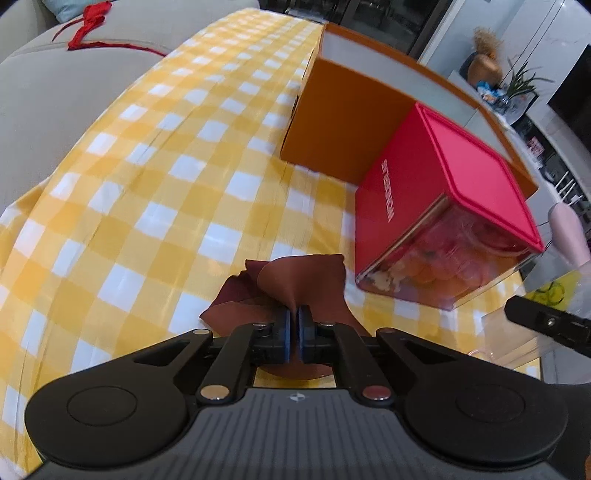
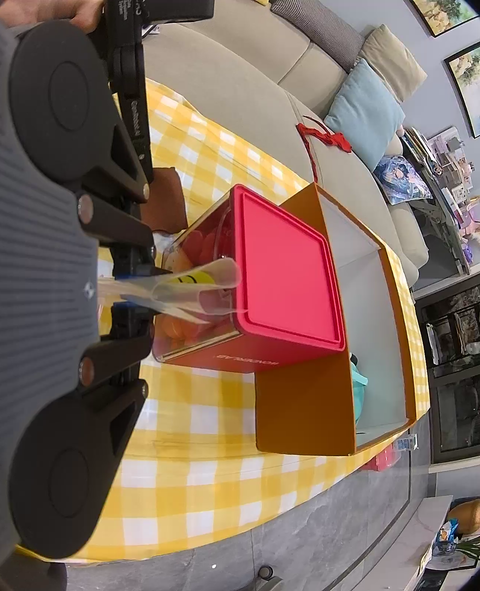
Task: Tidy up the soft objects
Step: 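Close the left gripper on the brown felt cloth while the right gripper holds the clear bag, then carry the brown cloth and clear bag over the orange box with both grippers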
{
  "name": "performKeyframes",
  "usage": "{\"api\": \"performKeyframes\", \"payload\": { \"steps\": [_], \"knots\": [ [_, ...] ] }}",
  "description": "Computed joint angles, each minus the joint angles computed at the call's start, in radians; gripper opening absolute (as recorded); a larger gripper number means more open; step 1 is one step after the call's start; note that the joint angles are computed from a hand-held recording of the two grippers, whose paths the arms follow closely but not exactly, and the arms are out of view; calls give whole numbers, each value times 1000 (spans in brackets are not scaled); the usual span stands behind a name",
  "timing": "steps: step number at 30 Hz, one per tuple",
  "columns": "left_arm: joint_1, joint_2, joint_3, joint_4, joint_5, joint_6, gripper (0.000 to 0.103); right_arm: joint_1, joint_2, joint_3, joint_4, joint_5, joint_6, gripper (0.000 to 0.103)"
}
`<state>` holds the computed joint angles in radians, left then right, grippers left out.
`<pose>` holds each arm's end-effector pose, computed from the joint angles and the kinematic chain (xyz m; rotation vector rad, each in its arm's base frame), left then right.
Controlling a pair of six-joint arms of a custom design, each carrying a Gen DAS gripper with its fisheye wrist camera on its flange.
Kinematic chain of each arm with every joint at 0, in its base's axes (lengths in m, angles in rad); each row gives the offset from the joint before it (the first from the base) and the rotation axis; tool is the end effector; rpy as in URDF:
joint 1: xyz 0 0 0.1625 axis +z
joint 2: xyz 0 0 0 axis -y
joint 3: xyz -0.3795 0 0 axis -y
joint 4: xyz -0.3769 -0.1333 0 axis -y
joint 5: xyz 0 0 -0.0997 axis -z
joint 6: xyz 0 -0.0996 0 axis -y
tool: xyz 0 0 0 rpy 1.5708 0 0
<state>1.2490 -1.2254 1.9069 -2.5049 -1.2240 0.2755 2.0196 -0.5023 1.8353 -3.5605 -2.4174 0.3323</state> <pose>-0.0126 -0.5662 0.2164 0.7586 2.6743 -0.3641 0.2875 -0.4616 -0.0125 -0.2235 -2.3697 1.1447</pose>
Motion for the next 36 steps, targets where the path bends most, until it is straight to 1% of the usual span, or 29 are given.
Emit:
{"api": "performKeyframes", "payload": {
  "steps": [3, 5, 7, 10, 13, 15, 18, 20, 24, 25, 27, 29, 31, 33, 36],
  "knots": [
    [26, -3, -22, 13, -74, 6, 4, 0, -1, 1, -2, 2, -3, 8],
    [41, -8, -21, 1, -134, 70, 4, -1, -2, 2, -4, 4, -4, 8],
    [50, -13, -17, -13, -165, 93, 4, 0, -1, 2, -4, -1, -1, 8],
    [57, -7, -29, 3, -185, 79, 4, 1, -2, 4, -1, -2, 6, 8],
    [58, -8, -25, -15, -191, 77, 4, 2, -2, 3, 4, -3, 8, 8],
    [62, -6, -30, -27, -202, 55, 4, 1, -4, 6, 3, 0, 5, 8],
    [73, -9, -33, -46, -228, 58, 4, 0, -6, 7, 4, 3, 3, 8],
    [76, -10, -37, -53, -230, 45, 4, 0, -6, 7, -4, 3, 1, 8],
    [90, -9, -55, -63, -269, 15, 4, 7, -1, 7, -25, -11, -6, 8],
    [89, -8, -59, -65, -266, 14, 4, 9, -2, 7, -27, -14, -6, 7],
    [81, -10, -60, -74, -239, 12, 4, 15, -1, 9, -42, -17, -14, 6],
    [83, -13, -64, -79, -247, 8, 4, 22, 1, 9, -62, -20, -28, 6],
    [82, -17, -72, -80, -257, -9, 4, 23, -7, 22, -75, -1, -23, 6],
    [66, -25, -73, -89, -234, -27, 4, 24, -13, 32, -93, 7, -12, 5],
    [34, -40, -62, -127, -192, -5, 4, 36, -15, 34, -122, -15, -25, 5]
  ]
}}
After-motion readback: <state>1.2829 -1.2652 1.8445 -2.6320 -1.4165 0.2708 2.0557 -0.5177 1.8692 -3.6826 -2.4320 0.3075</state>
